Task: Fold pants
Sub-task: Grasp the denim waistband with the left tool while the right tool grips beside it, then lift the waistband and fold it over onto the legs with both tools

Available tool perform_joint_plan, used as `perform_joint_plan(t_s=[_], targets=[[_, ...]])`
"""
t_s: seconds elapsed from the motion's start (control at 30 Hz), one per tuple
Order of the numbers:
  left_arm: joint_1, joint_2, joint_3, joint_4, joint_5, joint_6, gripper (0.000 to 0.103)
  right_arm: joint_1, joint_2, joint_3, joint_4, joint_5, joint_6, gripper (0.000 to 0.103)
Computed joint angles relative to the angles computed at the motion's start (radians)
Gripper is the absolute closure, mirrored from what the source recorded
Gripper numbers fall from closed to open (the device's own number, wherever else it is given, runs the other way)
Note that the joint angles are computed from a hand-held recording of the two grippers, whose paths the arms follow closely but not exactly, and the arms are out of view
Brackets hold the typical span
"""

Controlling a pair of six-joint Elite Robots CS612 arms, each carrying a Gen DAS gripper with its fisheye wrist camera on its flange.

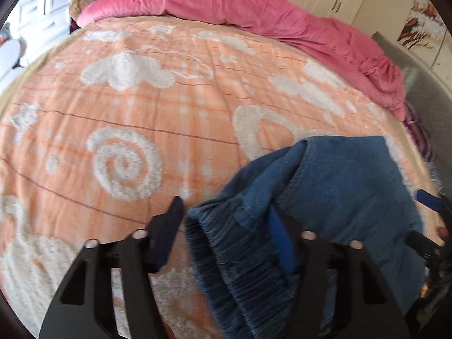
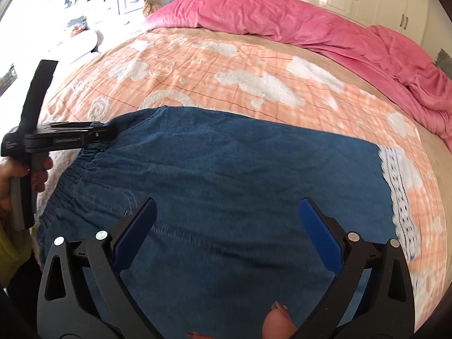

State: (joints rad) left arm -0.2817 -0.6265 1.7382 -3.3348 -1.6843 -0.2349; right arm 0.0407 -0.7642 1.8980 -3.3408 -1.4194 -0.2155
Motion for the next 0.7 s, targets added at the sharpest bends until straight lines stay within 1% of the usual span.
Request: perform_joint_plan(t_s=[0.03, 0.07, 0.13, 0.2, 0.3, 0.37, 0.47, 0.5, 0.53, 0.57, 0.6, 0.63, 0.67, 0.7], targets=[[-0.005, -0.001, 0.001, 0.001, 0.018, 0.013, 0.061, 0.002, 0.004, -0.012, 0.017, -0.001, -0.007, 0.008], [-0.010, -0.001, 0.005, -0.007, 0.042, 0.035, 0.063, 0.004, 0.008, -0.026, 0.036, -0.003, -0.014, 0.008], [-0.010, -0.002, 0.010, -0.024, 0.042, 0.050, 0.069, 0.014, 0.021, -0.065, 0.084, -0.026, -0.044, 0.008], [-0.008, -0.003, 0.020, -0.060, 0.032, 0.060, 0.072, 0.026, 0.034, -0.105, 0.126, -0.052, -0.088, 0.008], [-0.009, -0.006, 0.039, -0.126, 0.030, 0.067, 0.073, 0.041, 0.055, -0.170, 0.189, -0.091, -0.127, 0.008], [-0.016, -0.008, 0.055, -0.179, 0.057, 0.087, 0.073, 0.046, 0.064, -0.209, 0.243, -0.094, -0.152, 0.008], [-0.026, -0.011, 0.075, -0.240, 0.084, 0.107, 0.073, 0.059, 0.083, -0.258, 0.259, -0.118, -0.237, 0.008], [-0.031, -0.012, 0.085, -0.271, 0.097, 0.116, 0.073, 0.064, 0.089, -0.277, 0.276, -0.128, -0.282, 0.008], [-0.035, -0.013, 0.092, -0.293, 0.108, 0.125, 0.073, 0.069, 0.095, -0.293, 0.296, -0.140, -0.321, 0.010], [-0.037, -0.014, 0.096, -0.305, 0.115, 0.130, 0.073, 0.074, 0.102, -0.306, 0.306, -0.156, -0.356, 0.018], [-0.038, -0.014, 0.100, -0.319, 0.121, 0.135, 0.073, 0.079, 0.109, -0.319, 0.320, -0.167, -0.397, 0.022], [-0.040, -0.014, 0.102, -0.328, 0.125, 0.140, 0.073, 0.080, 0.113, -0.327, 0.339, -0.162, -0.426, 0.029], [-0.040, -0.014, 0.100, -0.325, 0.131, 0.146, 0.073, 0.081, 0.115, -0.331, 0.351, -0.153, -0.449, 0.042], [-0.041, -0.014, 0.100, -0.324, 0.132, 0.148, 0.073, 0.081, 0.116, -0.335, 0.375, -0.133, -0.471, 0.049]])
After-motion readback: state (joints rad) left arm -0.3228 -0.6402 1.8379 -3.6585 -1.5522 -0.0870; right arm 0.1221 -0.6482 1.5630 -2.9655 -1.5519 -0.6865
